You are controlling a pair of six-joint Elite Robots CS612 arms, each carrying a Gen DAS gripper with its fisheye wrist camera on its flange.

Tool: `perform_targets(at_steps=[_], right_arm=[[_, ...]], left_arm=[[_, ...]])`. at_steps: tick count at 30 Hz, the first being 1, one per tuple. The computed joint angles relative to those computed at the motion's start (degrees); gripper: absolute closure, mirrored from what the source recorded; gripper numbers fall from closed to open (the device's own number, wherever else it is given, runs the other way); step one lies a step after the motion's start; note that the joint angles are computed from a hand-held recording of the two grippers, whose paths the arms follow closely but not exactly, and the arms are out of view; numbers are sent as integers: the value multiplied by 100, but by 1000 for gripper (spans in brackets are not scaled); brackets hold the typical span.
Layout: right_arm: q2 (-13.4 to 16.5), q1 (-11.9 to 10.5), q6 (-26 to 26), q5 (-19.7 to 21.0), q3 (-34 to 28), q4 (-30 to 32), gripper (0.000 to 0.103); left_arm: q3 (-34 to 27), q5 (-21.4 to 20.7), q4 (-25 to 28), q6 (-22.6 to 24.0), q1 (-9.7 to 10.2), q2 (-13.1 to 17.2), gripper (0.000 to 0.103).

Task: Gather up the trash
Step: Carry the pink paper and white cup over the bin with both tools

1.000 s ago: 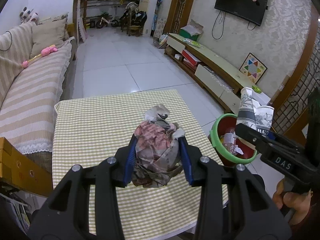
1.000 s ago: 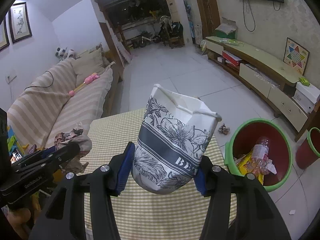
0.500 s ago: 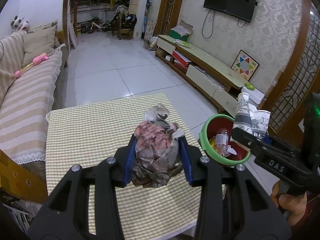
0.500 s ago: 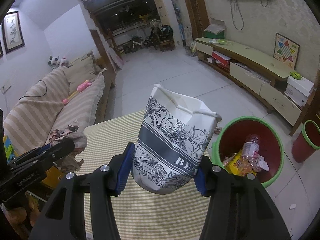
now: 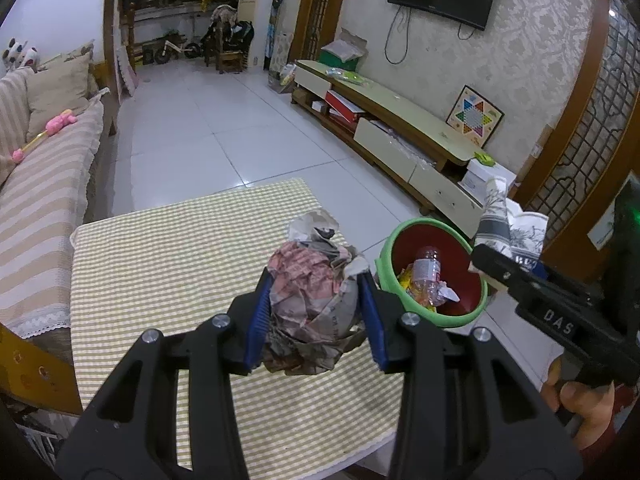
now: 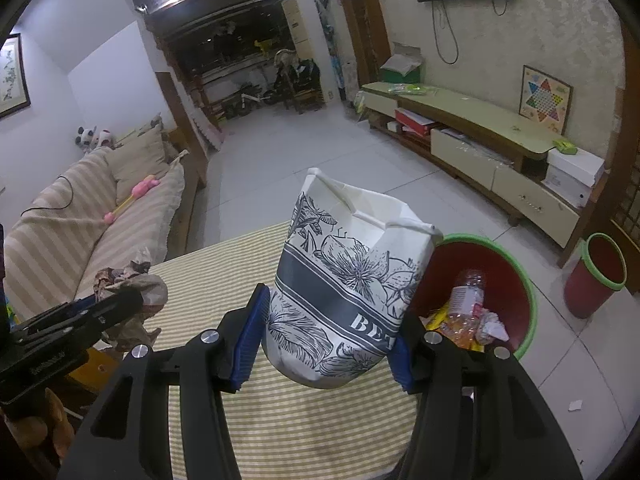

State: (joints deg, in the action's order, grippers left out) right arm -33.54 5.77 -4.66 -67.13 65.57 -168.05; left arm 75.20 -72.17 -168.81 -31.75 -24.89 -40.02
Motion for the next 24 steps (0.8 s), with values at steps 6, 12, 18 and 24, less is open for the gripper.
perform_targets(at_steps=[6,12,18,24], right_arm=[[15,-70,103,-168,7,-57,51],[25,-150,150,-363,18,-129,51],[53,-213,223,-501,-3,-174,51],[127,-278,338,-578,-82,-106,51]], left_arm=[[-287,-197,168,135,-17,167,64],[-597,-355,323,310,-41,338,64],[-860,-518,474,439,-58,490,64],[-1166,-770,548,657,-31,680,64]])
